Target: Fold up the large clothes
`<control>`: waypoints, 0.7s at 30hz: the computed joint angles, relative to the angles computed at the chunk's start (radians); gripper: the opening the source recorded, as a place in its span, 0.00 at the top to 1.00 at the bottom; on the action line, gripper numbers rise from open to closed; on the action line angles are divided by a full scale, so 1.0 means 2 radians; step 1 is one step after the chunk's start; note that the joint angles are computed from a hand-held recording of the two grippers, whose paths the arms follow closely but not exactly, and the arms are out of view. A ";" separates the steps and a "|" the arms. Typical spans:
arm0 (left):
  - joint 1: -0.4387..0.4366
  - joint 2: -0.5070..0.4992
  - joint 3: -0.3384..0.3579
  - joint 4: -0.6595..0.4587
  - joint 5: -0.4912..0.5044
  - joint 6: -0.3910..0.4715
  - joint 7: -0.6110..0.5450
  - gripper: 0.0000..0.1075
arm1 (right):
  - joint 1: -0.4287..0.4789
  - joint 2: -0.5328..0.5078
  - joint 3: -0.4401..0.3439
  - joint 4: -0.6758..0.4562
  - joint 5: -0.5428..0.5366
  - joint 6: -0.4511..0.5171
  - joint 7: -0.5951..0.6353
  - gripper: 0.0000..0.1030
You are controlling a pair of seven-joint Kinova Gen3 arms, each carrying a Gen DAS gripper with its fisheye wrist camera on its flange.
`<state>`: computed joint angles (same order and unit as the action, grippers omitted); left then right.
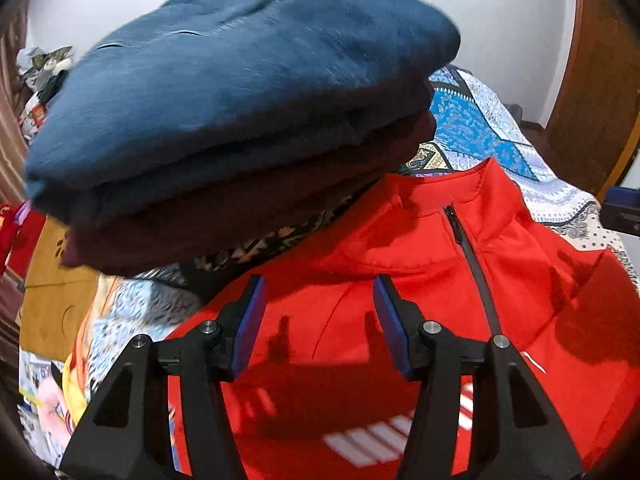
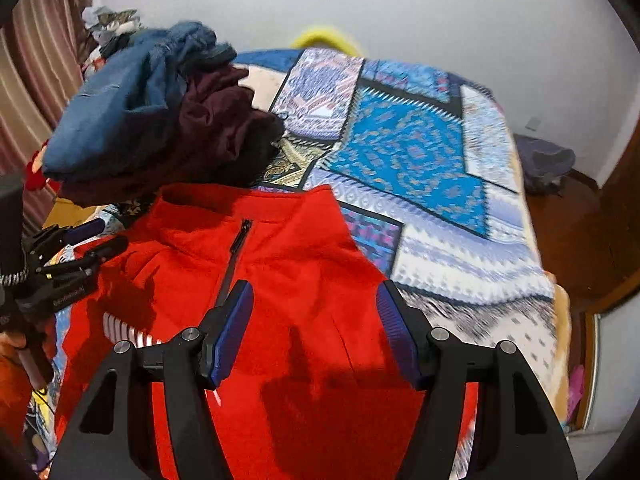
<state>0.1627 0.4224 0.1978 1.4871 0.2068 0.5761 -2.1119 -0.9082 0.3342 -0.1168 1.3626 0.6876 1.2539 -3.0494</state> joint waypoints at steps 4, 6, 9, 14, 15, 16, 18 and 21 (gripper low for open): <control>0.011 0.022 0.005 -0.017 -0.008 -0.010 -0.010 0.50 | 0.042 0.015 0.005 -0.006 -0.034 -0.040 0.043 0.42; 0.019 0.030 0.003 -0.022 -0.016 -0.020 -0.011 0.50 | 0.060 0.026 0.010 -0.014 -0.052 -0.049 0.069 0.42; 0.028 0.040 0.005 -0.023 -0.026 -0.041 -0.017 0.50 | 0.080 0.042 0.021 -0.021 -0.075 -0.066 0.094 0.42; 0.038 0.058 0.005 -0.036 -0.035 -0.053 -0.008 0.56 | 0.108 0.062 0.033 -0.025 -0.115 -0.095 0.122 0.42; 0.039 0.062 0.006 -0.041 -0.034 -0.051 -0.004 0.60 | 0.110 0.064 0.036 -0.021 -0.118 -0.106 0.120 0.42; 0.042 0.063 0.002 -0.040 -0.035 -0.053 0.002 0.62 | 0.106 0.062 0.043 -0.013 -0.117 -0.118 0.111 0.43; 0.042 0.063 0.002 -0.038 -0.034 -0.062 0.011 0.68 | 0.117 0.057 0.036 -0.003 -0.126 -0.140 0.105 0.56; 0.022 0.068 0.021 -0.045 -0.022 -0.043 0.004 0.82 | 0.103 0.057 0.047 -0.008 -0.125 -0.136 0.105 0.78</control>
<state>0.2064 0.5579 0.2388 1.3970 0.1620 0.4902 -2.1046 -0.7018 0.4489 -0.0238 1.3473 0.4373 0.9829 -2.8394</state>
